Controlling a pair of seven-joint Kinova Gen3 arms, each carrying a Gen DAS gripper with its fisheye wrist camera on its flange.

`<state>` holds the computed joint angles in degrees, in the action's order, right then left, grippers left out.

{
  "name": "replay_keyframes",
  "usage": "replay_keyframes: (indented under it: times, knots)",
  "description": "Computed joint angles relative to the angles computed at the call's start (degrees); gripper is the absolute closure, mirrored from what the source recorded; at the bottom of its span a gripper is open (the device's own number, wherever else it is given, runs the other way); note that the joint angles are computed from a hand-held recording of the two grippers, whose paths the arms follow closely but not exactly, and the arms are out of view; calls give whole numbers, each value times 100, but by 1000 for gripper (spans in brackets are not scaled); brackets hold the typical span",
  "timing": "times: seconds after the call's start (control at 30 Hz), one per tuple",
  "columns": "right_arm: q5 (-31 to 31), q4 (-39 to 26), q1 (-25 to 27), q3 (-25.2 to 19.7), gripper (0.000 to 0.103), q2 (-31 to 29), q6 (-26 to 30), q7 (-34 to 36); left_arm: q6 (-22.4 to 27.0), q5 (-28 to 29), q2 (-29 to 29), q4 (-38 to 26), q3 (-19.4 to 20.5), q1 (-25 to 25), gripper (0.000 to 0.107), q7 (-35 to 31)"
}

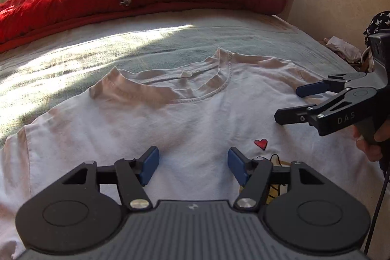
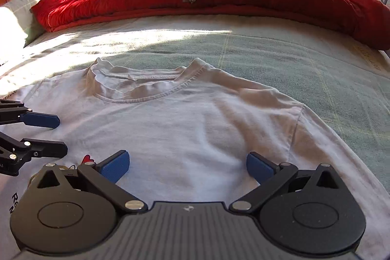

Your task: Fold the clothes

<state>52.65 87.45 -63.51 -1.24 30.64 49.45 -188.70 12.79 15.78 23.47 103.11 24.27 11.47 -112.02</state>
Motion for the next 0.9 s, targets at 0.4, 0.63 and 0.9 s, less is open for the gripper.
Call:
replay_keyframes:
  times: [0.4, 0.63, 0.9]
  knots:
    - [-161, 32, 692, 281, 0, -60, -620, 86, 52, -490, 689, -1083, -1396, 963, 41, 1537]
    - [158, 647, 289, -23, 0, -993, -67, -217, 574, -1009, 56, -698, -1430, 1143, 43, 1979]
    - [212, 1711, 282, -932, 0, -2035, 43, -1211, 1012, -260, -875, 148, -454, 714, 41, 901]
